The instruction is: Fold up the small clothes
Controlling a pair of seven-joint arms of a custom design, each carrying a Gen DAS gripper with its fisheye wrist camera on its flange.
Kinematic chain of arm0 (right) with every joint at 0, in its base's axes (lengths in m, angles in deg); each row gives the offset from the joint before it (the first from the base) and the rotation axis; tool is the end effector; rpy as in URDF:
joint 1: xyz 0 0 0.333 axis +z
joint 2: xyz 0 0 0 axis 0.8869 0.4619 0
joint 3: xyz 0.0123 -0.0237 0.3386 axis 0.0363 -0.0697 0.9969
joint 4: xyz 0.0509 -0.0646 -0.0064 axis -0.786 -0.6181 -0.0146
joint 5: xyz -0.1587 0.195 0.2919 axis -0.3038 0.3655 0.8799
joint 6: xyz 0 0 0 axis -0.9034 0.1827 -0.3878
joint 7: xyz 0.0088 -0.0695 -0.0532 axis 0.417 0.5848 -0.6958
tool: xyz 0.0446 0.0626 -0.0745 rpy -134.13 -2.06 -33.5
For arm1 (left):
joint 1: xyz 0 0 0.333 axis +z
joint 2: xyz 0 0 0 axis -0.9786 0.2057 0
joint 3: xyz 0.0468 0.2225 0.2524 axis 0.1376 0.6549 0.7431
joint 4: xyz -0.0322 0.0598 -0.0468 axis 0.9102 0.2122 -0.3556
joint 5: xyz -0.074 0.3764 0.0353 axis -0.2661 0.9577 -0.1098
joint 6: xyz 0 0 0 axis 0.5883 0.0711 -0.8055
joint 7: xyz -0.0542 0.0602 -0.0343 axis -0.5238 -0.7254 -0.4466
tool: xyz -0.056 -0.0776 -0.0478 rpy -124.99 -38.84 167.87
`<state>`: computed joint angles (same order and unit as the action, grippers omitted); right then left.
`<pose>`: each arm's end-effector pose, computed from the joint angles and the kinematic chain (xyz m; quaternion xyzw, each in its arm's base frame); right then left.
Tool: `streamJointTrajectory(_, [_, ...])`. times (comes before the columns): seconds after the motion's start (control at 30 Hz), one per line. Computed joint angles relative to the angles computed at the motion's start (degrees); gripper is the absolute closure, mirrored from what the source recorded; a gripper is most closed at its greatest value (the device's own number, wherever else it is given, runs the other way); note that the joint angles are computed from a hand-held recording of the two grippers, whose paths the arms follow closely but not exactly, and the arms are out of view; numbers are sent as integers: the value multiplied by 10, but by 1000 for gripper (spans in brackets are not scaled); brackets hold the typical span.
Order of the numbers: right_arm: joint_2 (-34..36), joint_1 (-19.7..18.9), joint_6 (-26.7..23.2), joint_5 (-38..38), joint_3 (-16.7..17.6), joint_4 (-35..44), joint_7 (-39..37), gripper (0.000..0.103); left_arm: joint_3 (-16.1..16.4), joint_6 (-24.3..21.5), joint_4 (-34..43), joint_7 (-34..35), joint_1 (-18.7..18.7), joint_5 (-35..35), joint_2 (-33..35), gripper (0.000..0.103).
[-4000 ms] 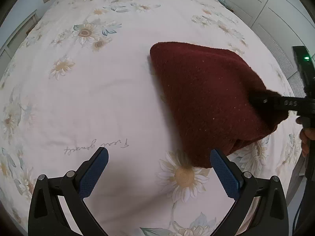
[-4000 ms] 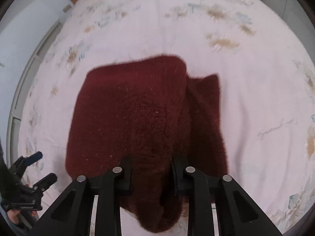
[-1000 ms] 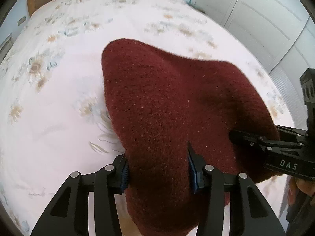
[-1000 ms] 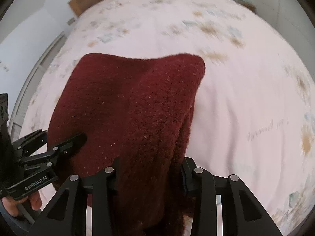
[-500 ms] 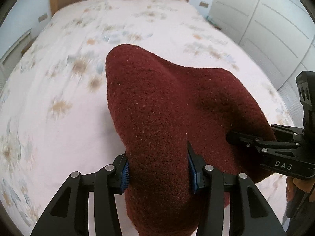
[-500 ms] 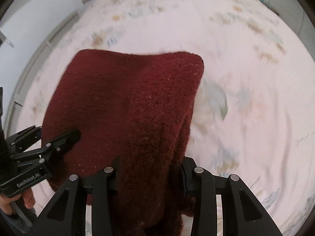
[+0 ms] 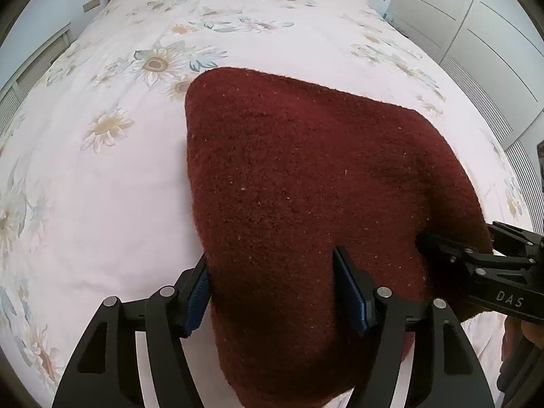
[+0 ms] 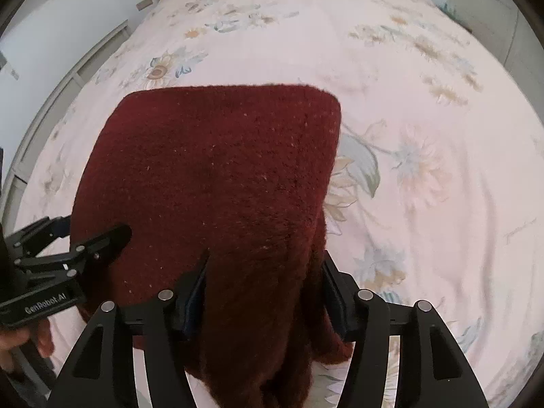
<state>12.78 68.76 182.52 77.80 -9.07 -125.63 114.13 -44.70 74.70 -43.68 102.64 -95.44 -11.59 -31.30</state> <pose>0.6656 0.1067 0.5019 -0.8523 0.4702 -0.0019 0.2292 0.5634 -0.3066 0.5091 -0.7787 0.5858 -0.1758 0.1398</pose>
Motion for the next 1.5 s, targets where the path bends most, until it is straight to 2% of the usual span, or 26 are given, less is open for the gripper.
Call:
streamJointTrajectory(0.1, [-12,4,26,-10,-2,-11,-5,31,-1,-21,19,9,1,-13,3,38])
streamJointTrajectory(0.13, [-19,3,36,-7,-1,-18,-11,25,-2,-30,24,11,1,-17,2,38])
streamJointTrajectory(0.23, [-38,-3,45,5,-1,-32,-36,22,0,-55,36,4,-4,-4,-3,38])
streamJointTrajectory(0.33, [-53,-2,58,7,-3,-51,-50,17,2,-55,31,-5,-3,9,-13,36])
streamJointTrajectory(0.4, [-59,-2,72,8,-4,-67,-57,14,1,-58,29,-15,-3,10,-19,18])
streamJointTrajectory(0.47, [-59,1,86,3,-6,-77,-58,14,0,-53,16,-28,-3,14,-28,12])
streamJointTrajectory(0.57, [-51,-2,88,-1,-10,-82,-54,14,-1,-54,2,-43,-2,22,-34,11])
streamJointTrajectory(0.6, [-49,-4,91,3,-10,-83,-55,13,-1,-55,-4,-52,-2,24,-36,6])
streamJointTrajectory(0.63, [-46,-6,97,8,-10,-86,-57,10,-2,-56,-10,-62,-2,27,-40,1])
streamJointTrajectory(0.67, [-44,-8,101,8,-10,-87,-56,0,-1,-52,-18,-69,-2,33,-43,1])
streamJointTrajectory(0.9, [-25,-19,106,21,-9,-95,-56,1,-6,-31,-57,-71,-2,68,-50,0])
streamJointTrajectory(1.07, [-40,-20,101,28,-8,-99,-51,1,-3,9,-84,-93,3,69,-54,0])
streamJointTrajectory(1.3, [-102,-24,100,58,-13,-119,-74,1,-14,-67,-48,-83,-11,96,-66,1])
streamJointTrajectory(1.5, [-172,-27,96,54,-30,-154,-83,1,-30,-141,-32,-111,-27,107,-103,1])
